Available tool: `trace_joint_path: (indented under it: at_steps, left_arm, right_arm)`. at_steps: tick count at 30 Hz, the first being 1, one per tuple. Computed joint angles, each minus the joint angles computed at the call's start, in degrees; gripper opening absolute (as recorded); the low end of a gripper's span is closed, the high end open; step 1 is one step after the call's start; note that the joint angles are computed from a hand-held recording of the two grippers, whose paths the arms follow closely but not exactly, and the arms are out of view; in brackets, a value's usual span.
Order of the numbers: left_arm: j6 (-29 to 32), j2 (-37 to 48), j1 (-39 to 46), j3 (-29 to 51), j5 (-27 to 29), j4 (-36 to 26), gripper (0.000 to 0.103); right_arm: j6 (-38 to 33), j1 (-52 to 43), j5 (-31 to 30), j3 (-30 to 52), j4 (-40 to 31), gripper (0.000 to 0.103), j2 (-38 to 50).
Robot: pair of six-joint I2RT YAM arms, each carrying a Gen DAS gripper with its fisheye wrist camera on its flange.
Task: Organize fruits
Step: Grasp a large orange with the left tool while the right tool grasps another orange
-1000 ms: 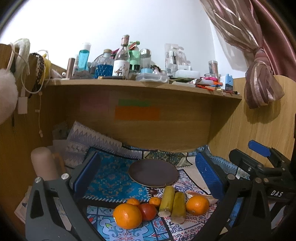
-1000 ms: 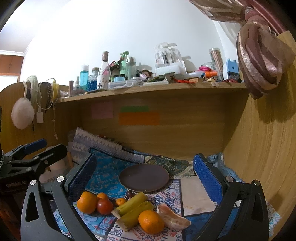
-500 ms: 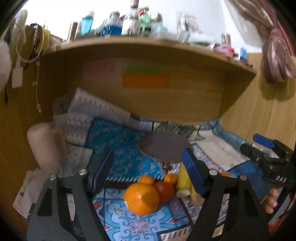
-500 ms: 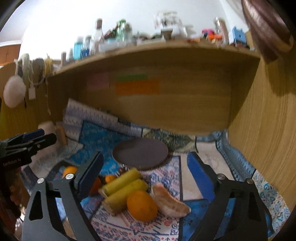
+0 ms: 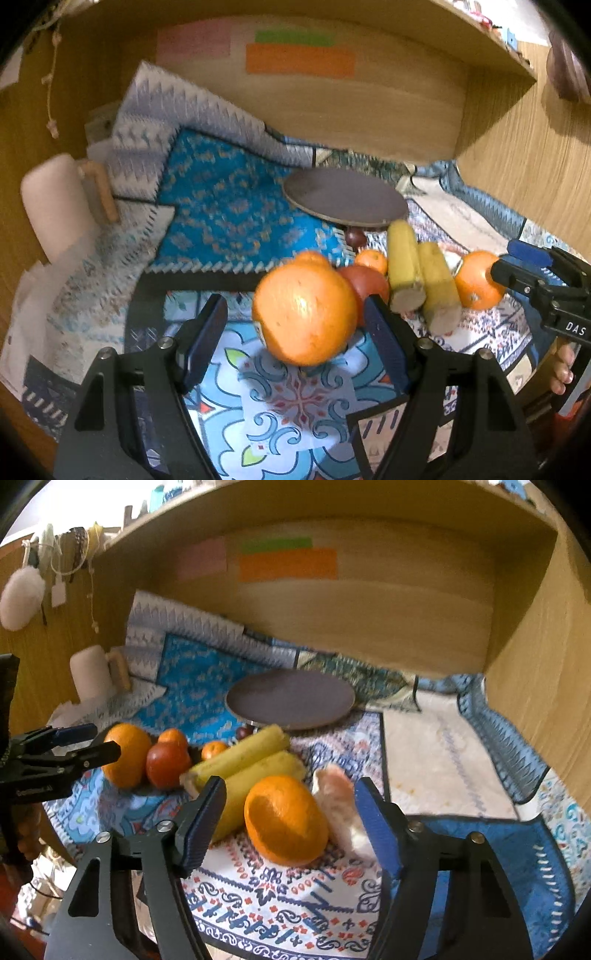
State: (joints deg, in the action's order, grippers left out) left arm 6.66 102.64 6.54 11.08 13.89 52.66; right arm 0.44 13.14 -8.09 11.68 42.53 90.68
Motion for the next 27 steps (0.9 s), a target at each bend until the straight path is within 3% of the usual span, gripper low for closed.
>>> trace_joint_path:
  at_steps: [6, 13, 18, 27]
  left_arm:
    - [-0.7, 4.2, -0.4, 3.4, 0.8, -1.7, 0.077]
    - [-1.6, 7.0, -0.4, 6.9, 2.7, -3.7, 0.077]
    - [-2.2, 7.4, -0.6, 7.8, 3.6, -3.7, 0.076]
    - [-1.8, 6.7, -0.5, 7.1, 3.3, -3.3, 0.069]
  right_arm:
    - [-0.8, -0.9, -2.2, 1.6, -0.7, 0.066, 4.0]
    - [-0.8, -1.0, -2.7, 3.9, -1.8, 0.055, 7.0]
    - [-1.2, -1.1, -2.9, 4.9, -3.0, 0.055, 7.7]
    - [-1.5, -0.7, -1.7, 4.8, -2.6, 0.052, 7.6]
